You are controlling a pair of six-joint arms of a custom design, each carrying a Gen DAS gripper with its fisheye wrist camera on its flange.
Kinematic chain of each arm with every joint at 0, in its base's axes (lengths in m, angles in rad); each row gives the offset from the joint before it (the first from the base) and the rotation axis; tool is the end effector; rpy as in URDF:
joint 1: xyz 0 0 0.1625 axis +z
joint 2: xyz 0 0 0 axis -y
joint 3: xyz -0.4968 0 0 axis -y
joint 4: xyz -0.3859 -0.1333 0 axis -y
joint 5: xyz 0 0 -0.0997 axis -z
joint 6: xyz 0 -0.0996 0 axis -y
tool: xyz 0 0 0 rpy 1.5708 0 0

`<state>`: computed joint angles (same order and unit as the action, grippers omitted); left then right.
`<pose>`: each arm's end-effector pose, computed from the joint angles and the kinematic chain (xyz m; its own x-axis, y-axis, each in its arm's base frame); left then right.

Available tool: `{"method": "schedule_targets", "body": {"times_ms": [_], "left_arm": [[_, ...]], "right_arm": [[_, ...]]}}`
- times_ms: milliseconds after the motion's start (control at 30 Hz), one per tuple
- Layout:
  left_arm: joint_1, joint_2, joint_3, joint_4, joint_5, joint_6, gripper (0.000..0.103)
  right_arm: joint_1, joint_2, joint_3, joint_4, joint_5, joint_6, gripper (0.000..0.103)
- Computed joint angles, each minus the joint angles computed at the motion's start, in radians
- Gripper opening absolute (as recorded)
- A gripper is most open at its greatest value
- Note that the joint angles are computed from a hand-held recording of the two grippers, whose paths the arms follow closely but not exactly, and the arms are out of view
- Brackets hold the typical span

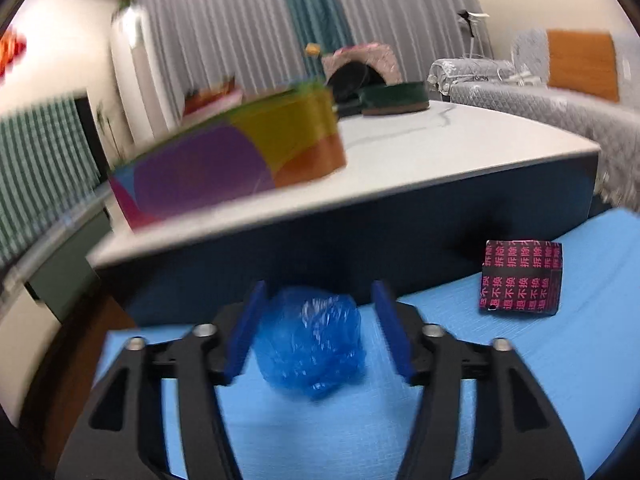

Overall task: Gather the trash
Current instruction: 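Grasp the blue plastic bag with the left tool while the right grasps the pink-black packet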

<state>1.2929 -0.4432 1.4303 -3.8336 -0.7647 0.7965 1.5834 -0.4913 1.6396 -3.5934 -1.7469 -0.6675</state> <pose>-0.0102 -0.7837 0.1289 -0.5409 -0.1315 -0.8307 0.6672 0.5344 -0.5190 0.1251 -0.7339 0.0585 -0.7695 -0.3013 0.5631 -0.6168 0.5793 -0.5329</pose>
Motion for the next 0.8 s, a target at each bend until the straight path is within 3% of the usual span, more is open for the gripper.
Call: {"method": "schedule_targets", "body": {"times_ms": [167,367,600,667,800], "left_arm": [[0.013,-0.025,-0.016,0.196,0.020,-0.161,0.062],[0.033,-0.038,-0.019,0.298,0.008,-0.268,0.060],[0.043,-0.050,-0.016,0.371,0.002,-0.338,0.037],[0.044,-0.052,-0.014,0.382,-0.003,-0.345,0.019],[0.043,-0.049,-0.012,0.382,-0.010,-0.339,0.007]], "right_arm": [[0.033,0.111,-0.198,0.202,0.015,0.039,0.056],[0.054,0.221,-0.406,0.368,-0.034,0.074,0.056],[0.067,0.287,-0.562,0.537,-0.054,0.072,0.056],[0.069,0.294,-0.577,0.564,-0.059,0.067,0.044],[0.065,0.278,-0.557,0.591,-0.038,0.088,0.033]]}}
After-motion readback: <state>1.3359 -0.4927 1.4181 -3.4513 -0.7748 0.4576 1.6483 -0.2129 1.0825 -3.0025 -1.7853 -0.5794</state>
